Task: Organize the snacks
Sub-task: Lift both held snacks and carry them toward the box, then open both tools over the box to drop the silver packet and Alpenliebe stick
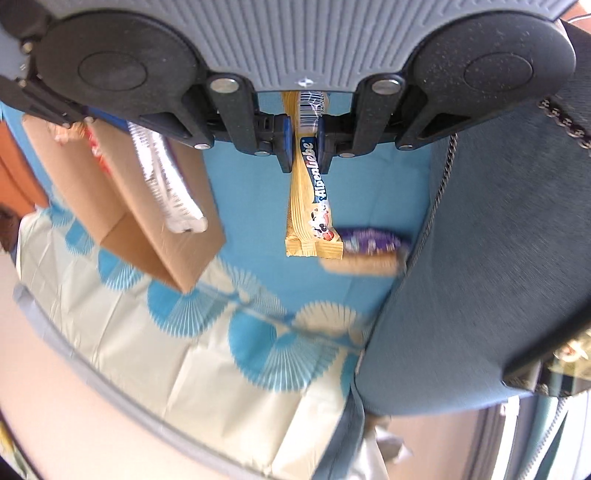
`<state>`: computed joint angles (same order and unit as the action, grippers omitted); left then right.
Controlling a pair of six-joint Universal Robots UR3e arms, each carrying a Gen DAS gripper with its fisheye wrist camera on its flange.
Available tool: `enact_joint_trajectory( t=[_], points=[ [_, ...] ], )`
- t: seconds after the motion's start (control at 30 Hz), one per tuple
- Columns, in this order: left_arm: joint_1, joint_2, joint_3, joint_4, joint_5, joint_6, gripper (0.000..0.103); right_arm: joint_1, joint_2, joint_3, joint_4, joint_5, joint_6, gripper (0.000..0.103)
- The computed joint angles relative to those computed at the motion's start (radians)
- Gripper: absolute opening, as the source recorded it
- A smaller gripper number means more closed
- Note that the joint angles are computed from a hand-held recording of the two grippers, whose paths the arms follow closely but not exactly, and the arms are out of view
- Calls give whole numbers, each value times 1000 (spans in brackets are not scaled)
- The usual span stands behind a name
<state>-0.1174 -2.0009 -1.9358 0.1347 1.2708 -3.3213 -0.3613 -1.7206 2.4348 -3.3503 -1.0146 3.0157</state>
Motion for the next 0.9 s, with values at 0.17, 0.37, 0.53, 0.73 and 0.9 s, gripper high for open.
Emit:
enact_joint_trajectory(
  t=[0.17, 0.37, 0.53, 0.73, 0.9],
  points=[
    [-11, 21, -33, 68, 31, -20, 13, -90, -55, -15, 2, 96, 45, 21],
    [-46, 38, 12, -21, 116, -46, 13, -216, -89, -36, -10, 189, 100, 21],
    [-68, 35, 100, -159, 148, -154, 13, -314, -62, -64, -33, 226, 179, 21],
    [-171, -54, 368, -307, 210, -192, 13, -426, -38, -75, -19, 224, 239, 21],
    [-276, -206, 713, -426, 226, -216, 13, -478, -18, -87, 46, 150, 252, 21]
  ],
)
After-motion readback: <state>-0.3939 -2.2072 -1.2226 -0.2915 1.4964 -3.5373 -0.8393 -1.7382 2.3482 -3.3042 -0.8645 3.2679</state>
